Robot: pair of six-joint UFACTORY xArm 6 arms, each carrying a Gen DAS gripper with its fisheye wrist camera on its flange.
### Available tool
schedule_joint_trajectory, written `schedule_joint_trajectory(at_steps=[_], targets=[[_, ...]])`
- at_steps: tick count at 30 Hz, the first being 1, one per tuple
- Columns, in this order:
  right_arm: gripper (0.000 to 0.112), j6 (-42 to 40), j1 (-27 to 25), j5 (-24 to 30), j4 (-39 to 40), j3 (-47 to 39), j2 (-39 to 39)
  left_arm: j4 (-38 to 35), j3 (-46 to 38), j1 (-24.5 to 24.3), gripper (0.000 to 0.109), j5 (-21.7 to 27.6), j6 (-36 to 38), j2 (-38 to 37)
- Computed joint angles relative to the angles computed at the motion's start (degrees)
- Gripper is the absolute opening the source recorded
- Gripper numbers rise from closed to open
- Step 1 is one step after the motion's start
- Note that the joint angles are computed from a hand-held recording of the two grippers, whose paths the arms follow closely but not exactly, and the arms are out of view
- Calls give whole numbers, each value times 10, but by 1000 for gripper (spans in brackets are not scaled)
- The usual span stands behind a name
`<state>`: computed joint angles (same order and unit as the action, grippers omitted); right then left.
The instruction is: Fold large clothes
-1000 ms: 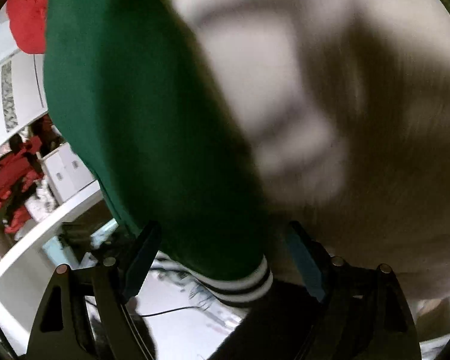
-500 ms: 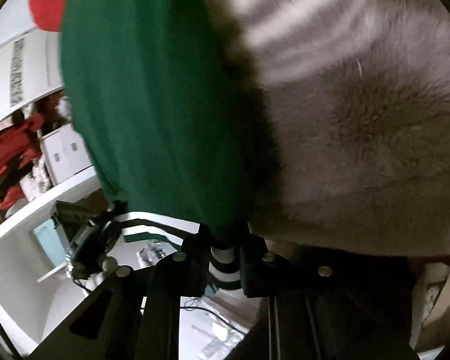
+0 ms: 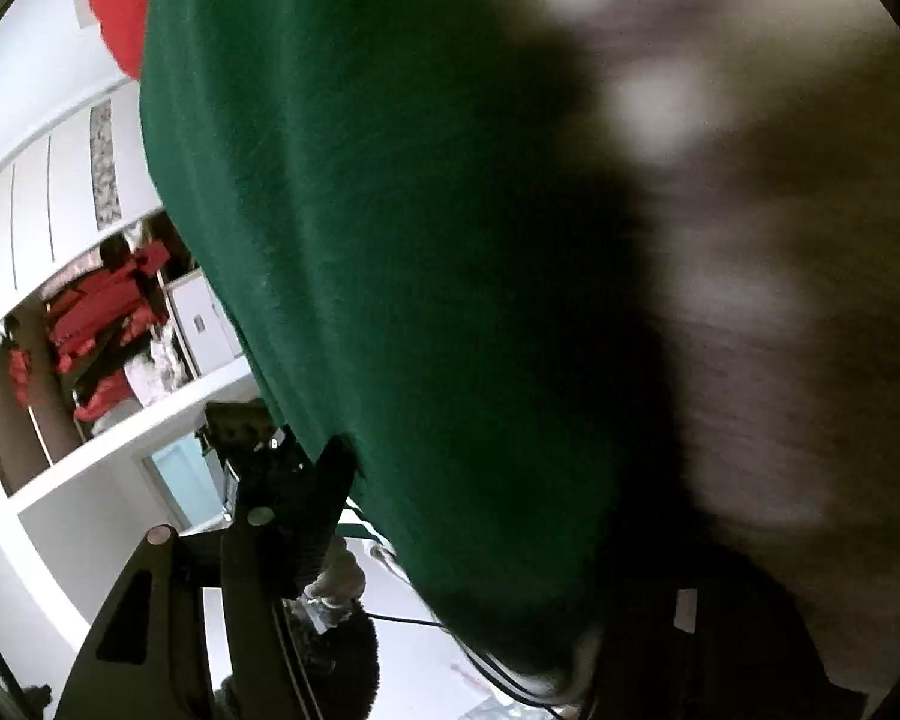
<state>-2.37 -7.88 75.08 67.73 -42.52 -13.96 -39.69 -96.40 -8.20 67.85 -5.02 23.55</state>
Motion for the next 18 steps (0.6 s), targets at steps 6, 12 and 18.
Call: schedule_joint_trajectory(at_steps=[6, 12, 18], targets=[[22, 34, 69, -53, 46, 7, -27, -28, 71, -16, 23, -50, 29, -71], [19, 117, 39, 30, -8, 49, -153, -40, 185, -25, 20, -18, -25, -217], [19, 191, -24, 122, -30, 147, -292, -6, 234, -42, 20, -2, -90, -287]])
